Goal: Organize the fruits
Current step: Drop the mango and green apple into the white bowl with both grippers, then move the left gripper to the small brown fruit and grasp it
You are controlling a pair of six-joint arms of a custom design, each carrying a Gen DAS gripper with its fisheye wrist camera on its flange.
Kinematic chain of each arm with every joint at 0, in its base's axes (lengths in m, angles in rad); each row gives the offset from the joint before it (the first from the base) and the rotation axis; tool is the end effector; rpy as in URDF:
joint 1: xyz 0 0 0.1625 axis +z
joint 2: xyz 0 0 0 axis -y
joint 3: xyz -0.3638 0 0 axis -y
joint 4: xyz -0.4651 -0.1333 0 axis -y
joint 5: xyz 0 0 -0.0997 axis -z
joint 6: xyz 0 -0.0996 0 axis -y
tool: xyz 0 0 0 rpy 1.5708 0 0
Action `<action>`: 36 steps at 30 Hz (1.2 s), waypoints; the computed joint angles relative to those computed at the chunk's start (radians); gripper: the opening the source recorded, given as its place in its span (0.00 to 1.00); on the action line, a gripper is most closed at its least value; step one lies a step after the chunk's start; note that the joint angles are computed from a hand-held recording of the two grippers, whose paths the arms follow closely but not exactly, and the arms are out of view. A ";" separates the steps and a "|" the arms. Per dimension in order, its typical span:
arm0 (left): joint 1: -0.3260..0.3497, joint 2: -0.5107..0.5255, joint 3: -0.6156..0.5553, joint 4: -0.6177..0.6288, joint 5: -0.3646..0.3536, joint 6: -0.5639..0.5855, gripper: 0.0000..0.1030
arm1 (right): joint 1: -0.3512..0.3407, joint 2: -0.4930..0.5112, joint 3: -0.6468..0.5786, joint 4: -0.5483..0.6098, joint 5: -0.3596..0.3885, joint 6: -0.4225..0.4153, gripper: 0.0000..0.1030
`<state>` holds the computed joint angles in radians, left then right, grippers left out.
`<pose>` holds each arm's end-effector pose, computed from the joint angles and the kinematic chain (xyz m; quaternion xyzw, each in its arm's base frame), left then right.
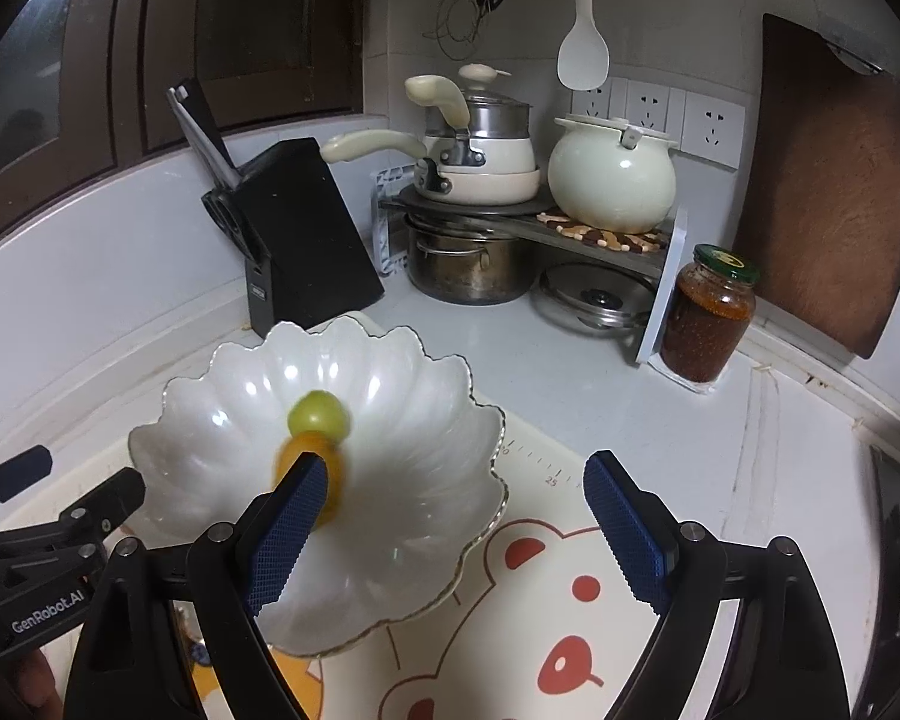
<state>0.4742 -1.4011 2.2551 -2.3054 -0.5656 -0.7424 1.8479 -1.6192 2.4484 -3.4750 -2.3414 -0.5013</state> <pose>-0.3096 -0.4033 0.1056 0.1824 0.8560 -0.3507 0.3331 0.1728 -0.3738 0.2366 0.1240 -0.8095 0.4354 0.3739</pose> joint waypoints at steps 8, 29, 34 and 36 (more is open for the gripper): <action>-0.046 -0.075 0.046 0.110 0.013 -0.094 0.91 | 0.017 -0.053 0.056 -0.001 0.006 0.009 0.85; -0.240 -0.384 0.205 0.582 0.007 -0.478 0.91 | 0.088 -0.221 0.230 0.044 0.041 0.066 0.85; -0.277 -0.435 0.237 0.666 -0.015 -0.552 0.91 | 0.091 -0.257 0.271 0.059 0.043 0.063 0.85; -0.290 -0.454 0.249 0.688 -0.024 -0.573 0.91 | 0.090 -0.276 0.287 0.080 0.045 0.072 0.85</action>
<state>0.1838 -1.8555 2.5045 -1.6170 -0.5894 -1.3154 1.9376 -1.8956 2.7351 -3.3955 -2.2960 -0.4292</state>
